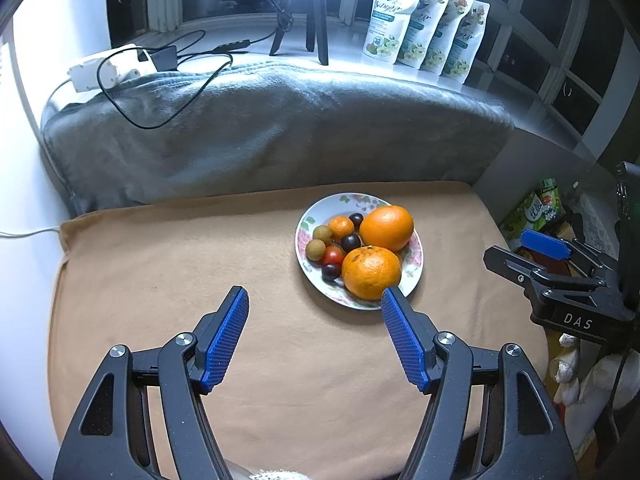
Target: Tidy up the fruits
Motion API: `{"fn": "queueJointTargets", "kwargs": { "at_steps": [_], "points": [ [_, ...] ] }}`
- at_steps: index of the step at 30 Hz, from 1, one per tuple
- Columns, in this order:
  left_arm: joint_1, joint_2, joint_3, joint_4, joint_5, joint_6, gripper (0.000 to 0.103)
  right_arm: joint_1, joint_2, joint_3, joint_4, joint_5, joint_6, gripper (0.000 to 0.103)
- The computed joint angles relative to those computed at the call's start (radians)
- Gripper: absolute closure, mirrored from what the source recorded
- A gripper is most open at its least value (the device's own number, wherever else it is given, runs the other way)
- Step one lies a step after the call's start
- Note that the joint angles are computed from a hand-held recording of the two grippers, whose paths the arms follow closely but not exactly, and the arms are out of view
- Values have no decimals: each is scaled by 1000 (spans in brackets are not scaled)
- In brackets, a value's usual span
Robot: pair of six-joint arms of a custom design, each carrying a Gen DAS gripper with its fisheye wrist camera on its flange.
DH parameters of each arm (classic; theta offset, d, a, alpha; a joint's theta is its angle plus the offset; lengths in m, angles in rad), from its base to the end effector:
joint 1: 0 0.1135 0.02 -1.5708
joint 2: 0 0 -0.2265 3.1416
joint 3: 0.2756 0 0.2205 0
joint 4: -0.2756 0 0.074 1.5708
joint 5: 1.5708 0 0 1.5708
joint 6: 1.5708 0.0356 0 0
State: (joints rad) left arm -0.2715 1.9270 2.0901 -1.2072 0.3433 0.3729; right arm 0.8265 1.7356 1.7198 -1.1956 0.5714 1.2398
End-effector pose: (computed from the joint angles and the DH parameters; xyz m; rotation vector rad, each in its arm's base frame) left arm 0.3365 -0.1061 0.3265 0.9281 2.4006 -0.4100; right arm 0.2220 0.2126 0.2963 0.6368 2.3942 0.0139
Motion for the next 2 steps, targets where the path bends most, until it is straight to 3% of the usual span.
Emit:
{"fn": "queueJointTargets", "kwargs": {
  "at_steps": [2],
  "points": [
    [1, -1, -3, 6, -3, -1, 34, -2, -6, -14, 7, -2, 4, 18]
  ]
}}
